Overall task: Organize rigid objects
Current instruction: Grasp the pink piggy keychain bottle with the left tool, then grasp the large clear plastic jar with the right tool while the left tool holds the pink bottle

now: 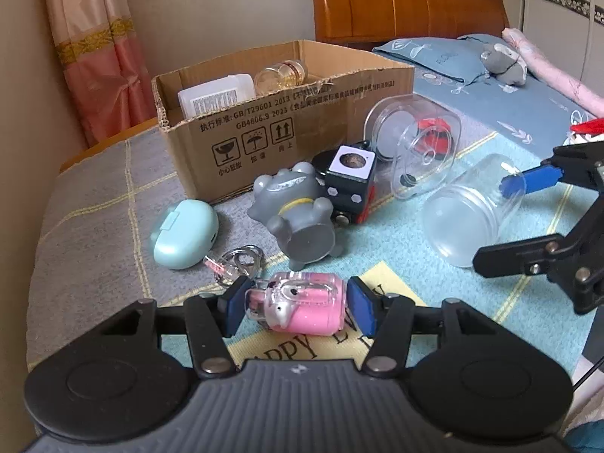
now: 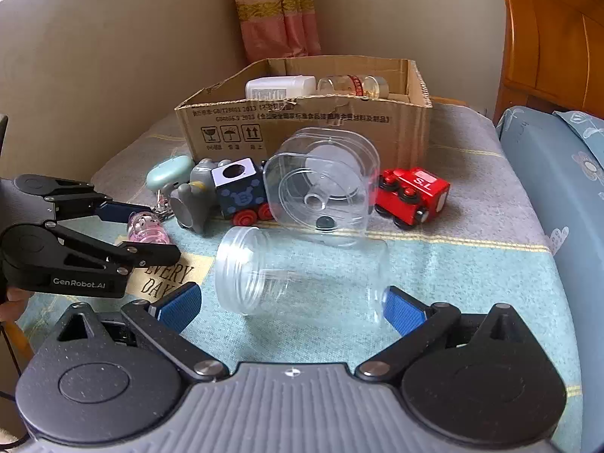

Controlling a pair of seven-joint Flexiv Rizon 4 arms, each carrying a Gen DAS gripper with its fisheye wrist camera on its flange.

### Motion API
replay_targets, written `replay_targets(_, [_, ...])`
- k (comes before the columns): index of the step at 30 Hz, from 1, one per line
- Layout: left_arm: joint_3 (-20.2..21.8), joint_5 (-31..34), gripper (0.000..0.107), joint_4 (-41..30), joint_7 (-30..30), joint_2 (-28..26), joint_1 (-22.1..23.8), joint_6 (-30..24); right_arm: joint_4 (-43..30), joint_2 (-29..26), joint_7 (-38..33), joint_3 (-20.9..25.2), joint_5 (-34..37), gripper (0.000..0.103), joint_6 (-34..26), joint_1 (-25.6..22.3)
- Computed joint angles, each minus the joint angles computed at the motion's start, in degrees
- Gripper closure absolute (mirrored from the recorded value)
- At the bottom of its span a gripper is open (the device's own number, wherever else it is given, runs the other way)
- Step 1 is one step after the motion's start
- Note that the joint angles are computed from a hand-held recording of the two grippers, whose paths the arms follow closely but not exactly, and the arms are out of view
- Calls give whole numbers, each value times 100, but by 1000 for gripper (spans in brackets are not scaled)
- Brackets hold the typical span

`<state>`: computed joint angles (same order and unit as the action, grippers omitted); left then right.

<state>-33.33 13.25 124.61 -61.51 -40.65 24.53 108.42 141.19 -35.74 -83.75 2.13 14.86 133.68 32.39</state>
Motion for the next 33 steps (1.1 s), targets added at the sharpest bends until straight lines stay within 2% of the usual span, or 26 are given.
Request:
replay_targets(3, [-16, 15, 50, 32, 18, 38, 47, -31, -66, 6, -69, -90, 87, 0, -101, 141])
replay_targets(6, [-226, 70, 51, 62, 93, -26, 259, -128, -136, 10, -159, -214, 232, 0, -204, 305])
replay_targets(8, [-298, 36, 55, 75, 131, -12, 298, -203, -168, 6, -175, -217, 227, 0, -233, 296])
replay_targets(12, [-759, 26, 55, 164, 341, -122, 663, -413, -206, 3, -212, -261, 281, 0, -278, 334])
replay_targets(15, [-566, -36, 55, 104, 422, -152, 450, -246, -204, 10, -238, -283, 322, 0, -297, 364])
replay_targets(21, [-779, -120, 55, -7, 580, -262, 554, -483, -237, 28, -240, -305, 365, 0, -362, 389])
replay_targets(26, [-679, -244, 55, 74, 643, -129, 495, -444, -270, 40, -240, -350, 409, 0, -445, 458])
replay_targets(33, [-606, -408, 55, 113, 643, 120, 470, -618, -466, 8, -256, -693, 680, 1, -801, 846])
